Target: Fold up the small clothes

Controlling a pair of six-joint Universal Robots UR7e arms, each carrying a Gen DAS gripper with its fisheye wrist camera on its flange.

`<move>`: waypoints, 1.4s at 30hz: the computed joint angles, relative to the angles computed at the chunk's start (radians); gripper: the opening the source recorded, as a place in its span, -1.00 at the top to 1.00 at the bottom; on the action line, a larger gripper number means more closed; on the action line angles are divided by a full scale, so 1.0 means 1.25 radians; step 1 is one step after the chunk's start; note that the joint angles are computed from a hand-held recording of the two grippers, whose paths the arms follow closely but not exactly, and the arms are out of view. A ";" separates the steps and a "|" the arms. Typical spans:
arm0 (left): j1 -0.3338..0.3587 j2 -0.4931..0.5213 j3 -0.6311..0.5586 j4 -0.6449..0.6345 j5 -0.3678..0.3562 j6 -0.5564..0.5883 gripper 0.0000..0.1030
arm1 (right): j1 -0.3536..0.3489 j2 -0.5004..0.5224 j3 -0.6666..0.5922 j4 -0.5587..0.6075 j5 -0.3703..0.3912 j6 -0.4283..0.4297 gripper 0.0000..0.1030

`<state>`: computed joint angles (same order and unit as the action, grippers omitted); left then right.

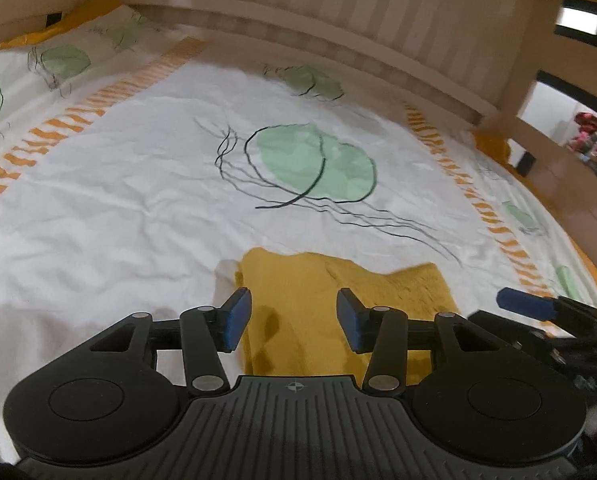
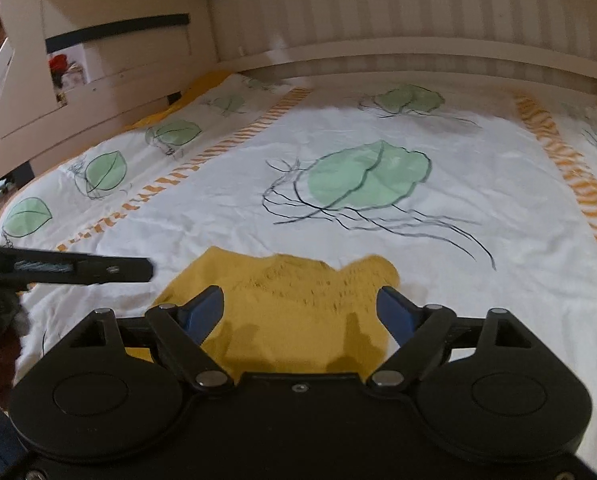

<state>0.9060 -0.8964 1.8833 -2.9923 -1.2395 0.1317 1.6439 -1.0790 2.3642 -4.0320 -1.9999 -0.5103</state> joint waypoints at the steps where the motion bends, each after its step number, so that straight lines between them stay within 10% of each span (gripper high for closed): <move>1: 0.005 0.011 -0.012 0.007 0.002 -0.008 0.12 | -0.004 -0.001 -0.003 0.008 0.013 -0.005 -0.65; 9: 0.050 0.073 -0.094 0.123 0.025 -0.103 0.07 | -0.074 -0.012 -0.035 0.149 0.134 0.041 -0.65; 24: 0.039 0.077 -0.081 0.041 0.070 -0.068 -0.11 | -0.089 -0.022 -0.046 0.183 0.071 0.156 -0.66; 42: 0.022 0.081 -0.088 0.002 0.136 -0.050 -0.24 | -0.037 0.015 -0.058 0.082 -0.048 0.053 -0.99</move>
